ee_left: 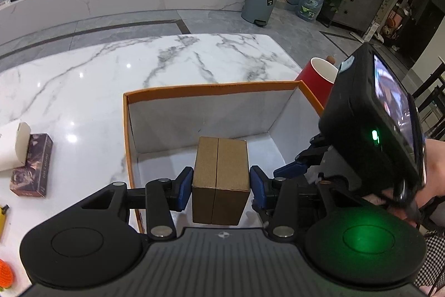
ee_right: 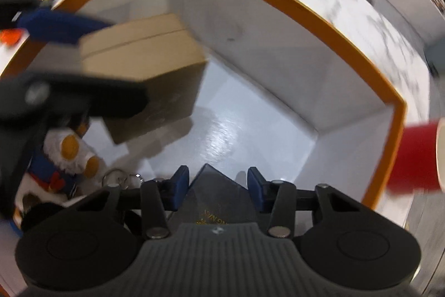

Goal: Organize objects
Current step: 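Lower both boxes into the white box and open both grippers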

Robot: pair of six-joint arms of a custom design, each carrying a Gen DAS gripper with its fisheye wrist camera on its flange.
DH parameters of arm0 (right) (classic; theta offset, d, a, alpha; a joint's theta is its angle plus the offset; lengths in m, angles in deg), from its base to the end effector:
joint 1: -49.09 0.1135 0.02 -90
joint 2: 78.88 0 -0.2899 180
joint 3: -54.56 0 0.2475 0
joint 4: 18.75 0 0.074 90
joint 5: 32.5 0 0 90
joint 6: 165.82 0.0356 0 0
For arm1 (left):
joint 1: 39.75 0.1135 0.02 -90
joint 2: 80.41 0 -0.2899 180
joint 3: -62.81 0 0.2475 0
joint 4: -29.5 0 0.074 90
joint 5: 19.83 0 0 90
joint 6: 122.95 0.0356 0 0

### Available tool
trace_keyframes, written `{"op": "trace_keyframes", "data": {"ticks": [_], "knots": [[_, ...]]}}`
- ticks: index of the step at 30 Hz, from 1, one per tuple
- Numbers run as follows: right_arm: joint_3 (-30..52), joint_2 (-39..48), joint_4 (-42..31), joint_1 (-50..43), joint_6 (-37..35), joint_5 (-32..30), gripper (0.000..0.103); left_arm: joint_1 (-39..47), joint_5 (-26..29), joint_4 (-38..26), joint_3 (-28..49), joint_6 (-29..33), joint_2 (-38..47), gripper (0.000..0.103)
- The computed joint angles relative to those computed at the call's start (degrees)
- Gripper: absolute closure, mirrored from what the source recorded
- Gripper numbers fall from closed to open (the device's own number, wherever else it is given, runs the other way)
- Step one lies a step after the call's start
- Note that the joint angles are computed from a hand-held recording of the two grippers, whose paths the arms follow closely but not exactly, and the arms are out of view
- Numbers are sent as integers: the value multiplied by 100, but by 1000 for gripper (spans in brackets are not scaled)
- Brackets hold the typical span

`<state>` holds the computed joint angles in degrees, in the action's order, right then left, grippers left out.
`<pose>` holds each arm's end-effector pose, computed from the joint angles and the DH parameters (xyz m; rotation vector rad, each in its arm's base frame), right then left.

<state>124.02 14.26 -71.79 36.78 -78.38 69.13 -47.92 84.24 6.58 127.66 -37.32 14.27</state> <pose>0.2794 -0.0683 0.1976 0.2826 2.9059 -0.3388 0.3195 -0.0546 0.1929 0.1863 2.4887 -0.3977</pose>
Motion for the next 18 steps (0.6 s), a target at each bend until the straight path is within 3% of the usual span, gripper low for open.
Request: {"op": "trace_keyframes", "data": {"ticks": [3, 7, 12, 14, 18], "knots": [[109, 54, -117, -66, 397, -62, 55, -21, -31, 8, -7, -48, 39, 52], [-86, -15, 109, 42, 225, 38, 52, 0, 44, -15, -20, -115, 47, 52], [-371, -924, 158, 320, 150, 215, 45, -23, 72, -3, 138, -376, 177, 52], [-388, -1350, 16, 521, 216, 565, 39, -100, 22, 45, 227, -529, 233, 52], [-327, -1923, -330, 864, 176, 1389, 43, -374, -182, 259, 421, -856, 419, 52]]}}
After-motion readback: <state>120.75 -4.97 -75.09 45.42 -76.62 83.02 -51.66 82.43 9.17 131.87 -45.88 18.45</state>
